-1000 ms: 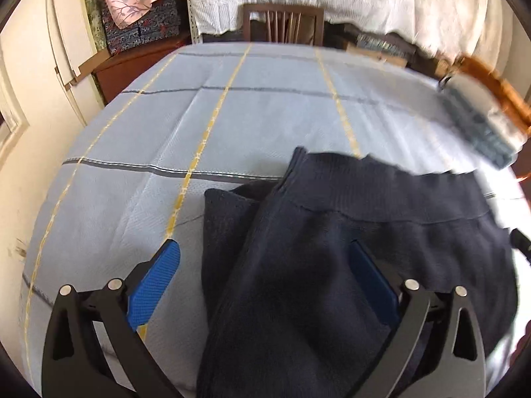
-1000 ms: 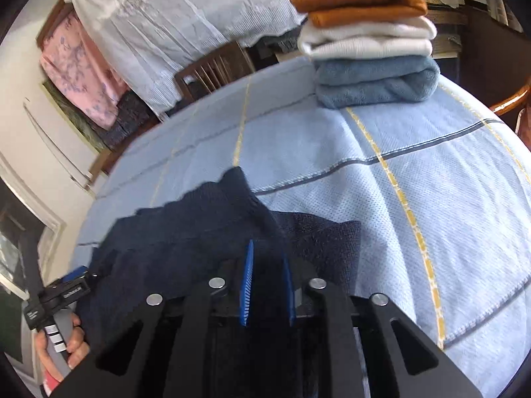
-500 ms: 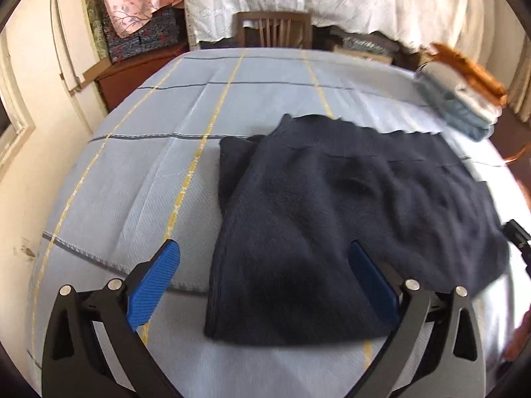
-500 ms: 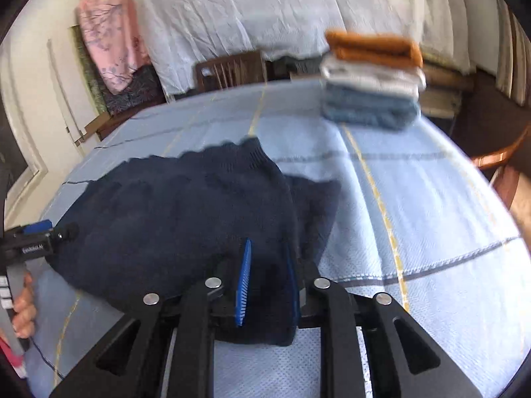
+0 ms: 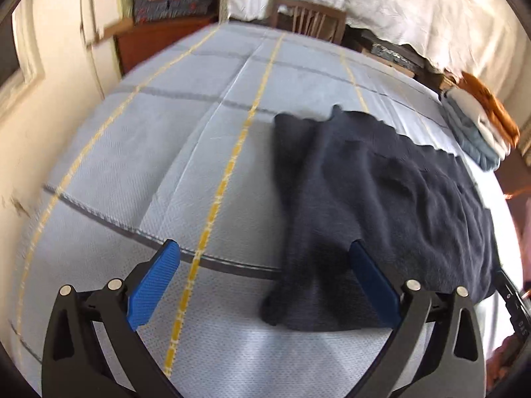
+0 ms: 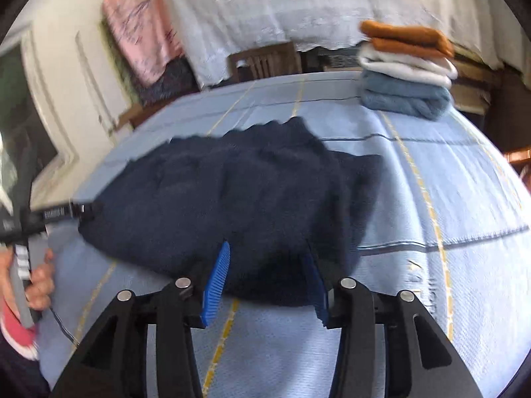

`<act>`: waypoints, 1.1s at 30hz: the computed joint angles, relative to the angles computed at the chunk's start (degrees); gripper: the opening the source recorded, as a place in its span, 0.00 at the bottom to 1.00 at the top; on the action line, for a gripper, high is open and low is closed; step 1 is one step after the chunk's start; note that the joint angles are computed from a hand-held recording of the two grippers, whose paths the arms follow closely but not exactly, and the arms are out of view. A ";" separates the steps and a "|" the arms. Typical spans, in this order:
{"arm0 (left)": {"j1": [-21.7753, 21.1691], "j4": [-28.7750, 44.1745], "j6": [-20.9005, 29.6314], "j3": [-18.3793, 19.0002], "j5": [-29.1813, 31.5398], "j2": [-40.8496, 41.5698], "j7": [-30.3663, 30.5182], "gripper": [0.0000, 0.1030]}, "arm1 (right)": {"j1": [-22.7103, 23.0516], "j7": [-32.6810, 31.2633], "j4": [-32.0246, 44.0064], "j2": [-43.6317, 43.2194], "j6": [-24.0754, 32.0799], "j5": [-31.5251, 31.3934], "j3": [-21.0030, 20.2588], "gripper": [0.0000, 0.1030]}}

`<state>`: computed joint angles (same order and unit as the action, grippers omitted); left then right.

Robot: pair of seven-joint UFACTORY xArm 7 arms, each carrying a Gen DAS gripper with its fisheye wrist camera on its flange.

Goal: Fold small clothes

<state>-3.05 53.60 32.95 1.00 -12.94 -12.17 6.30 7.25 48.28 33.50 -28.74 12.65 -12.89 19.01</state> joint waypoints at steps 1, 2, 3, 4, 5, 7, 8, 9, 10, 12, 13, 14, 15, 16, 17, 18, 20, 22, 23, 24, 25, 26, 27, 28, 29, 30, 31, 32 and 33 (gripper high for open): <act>-0.58 0.69 1.40 1.02 -2.74 0.55 1.66 0.96 | 3.91 -1.35 -3.14 -0.53 -4.93 4.70 -5.08 0.40; -0.97 0.97 2.21 1.54 -4.85 0.80 3.31 0.96 | 6.24 -1.76 -4.61 -0.83 -7.56 7.01 -7.82 0.37; -1.53 1.41 3.37 2.33 -7.95 1.04 6.00 0.96 | 8.63 -2.19 -6.79 -1.69 -10.68 9.96 -11.00 0.35; -1.96 1.82 4.69 3.04 -11.24 1.10 8.75 0.96 | 10.17 -2.97 -8.00 -2.17 -12.57 11.70 -12.78 0.35; -2.44 2.25 6.43 3.99 -15.54 1.03 12.19 0.96 | 11.10 -3.44 -9.09 -2.74 -14.13 13.11 -13.82 0.35; -2.53 3.09 9.18 4.88 -21.62 1.14 16.95 0.96 | 10.67 -3.74 -10.10 -3.47 -15.51 14.63 -13.04 0.40; -2.32 3.54 10.29 5.01 -23.80 1.43 18.58 0.96 | 10.05 -3.80 -10.47 -3.77 -16.12 15.06 -12.33 0.45; -1.97 4.21 11.39 4.93 -25.25 1.98 19.51 0.96 | 7.26 -2.90 -10.91 -4.69 -15.95 15.29 -9.49 0.61; -1.60 5.37 13.44 5.10 -27.10 3.10 20.68 0.96 | 3.98 -1.61 -11.16 -5.94 -14.78 15.33 -6.23 0.68; -0.63 6.73 15.24 4.46 -29.68 4.65 22.24 0.96 | 3.04 -0.70 -11.38 -5.97 -14.86 15.50 -5.66 0.68; -0.30 7.81 17.22 4.41 -31.63 5.56 24.13 0.96 | 5.14 -1.07 -11.62 -5.42 -15.45 15.98 -7.72 0.68; 0.19 8.55 18.93 4.23 -33.17 6.31 25.30 0.96 | 7.03 -1.66 -11.52 -4.96 -15.48 16.37 -9.70 0.68; 0.64 8.53 18.88 3.68 -34.08 6.27 25.65 0.93 | 9.65 -2.43 -11.74 -4.57 -15.61 17.04 -12.34 0.68; 0.99 8.60 19.32 3.38 -35.19 6.20 26.62 0.90 | 11.53 -3.12 -11.73 -4.02 -15.96 17.62 -14.25 0.68; 0.34 9.83 22.16 4.36 -37.06 7.11 28.59 0.85 | 13.33 -3.92 -11.91 -3.71 -16.50 18.19 -16.16 0.68; 1.55 10.68 22.60 2.94 -36.53 7.74 28.58 0.85 | 14.49 -4.36 -12.20 -3.76 -16.93 18.78 -17.23 0.68; 2.14 13.44 23.14 1.89 -33.46 10.22 25.67 0.79 | 14.64 -4.58 -12.65 -4.03 -17.26 19.52 -17.13 0.68; 3.02 16.54 25.45 1.35 -32.27 12.38 23.89 0.76 | 14.58 -4.64 -12.88 -4.01 -18.11 20.04 -16.94 0.68; 3.43 18.44 26.53 1.02 -31.49 13.81 22.22 0.74 | 14.59 -4.72 -12.99 -4.03 -18.70 20.16 -16.87 0.68; 3.86 19.40 27.27 0.67 -31.61 14.56 21.21 0.74 | 13.27 -4.28 -12.89 -4.09 -18.98 20.29 -15.49 0.68; 4.25 19.67 27.50 0.33 -31.94 14.84 20.67 0.73 | 11.20 -3.59 -12.40 -4.21 -18.39 20.30 -13.32 0.68; 4.49 19.72 27.24 -0.02 -32.37 15.06 19.82 0.68 | 8.73 -3.44 -10.44 -4.04 -15.40 19.59 -10.98 0.68; 4.58 19.34 26.32 -0.40 -32.71 14.97 19.68 0.59 | 7.07 -3.80 -7.52 -3.29 -11.47 18.48 -9.66 0.68; 4.54 18.53 24.85 -0.74 -32.84 14.70 19.69 0.55 | 4.12 -3.84 -3.69 -2.19 -6.85 16.48 -6.99 0.68; 4.58 17.66 23.53 -0.90 -33.30 14.28 20.21 0.49 | 2.06 -3.25 -1.35 -1.53 -4.64 14.70 -4.89 0.68; 4.57 16.59 22.14 -1.02 -33.96 13.76 21.02 0.41 | 0.18 -3.37 2.54 0.42 -2.09 12.14 -2.91 0.68; 4.60 16.11 21.66 -0.96 -33.54 13.41 21.07 0.37 | -0.69 -3.46 5.45 2.21 -0.24 10.08 -1.82 0.68; 4.80 16.17 22.04 -0.73 -33.42 13.33 21.10 0.33 | -1.67 -3.23 8.51 4.30 1.49 7.70 -0.49 0.68; 5.23 16.23 22.95 -0.34 -34.47 13.35 22.04 0.31 | -2.65 -2.82 11.94 7.11 2.64 4.84 1.02 0.68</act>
<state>2.17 69.83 55.90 0.66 -47.41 1.18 28.34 4.60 45.46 45.43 -21.63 15.29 -8.05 20.04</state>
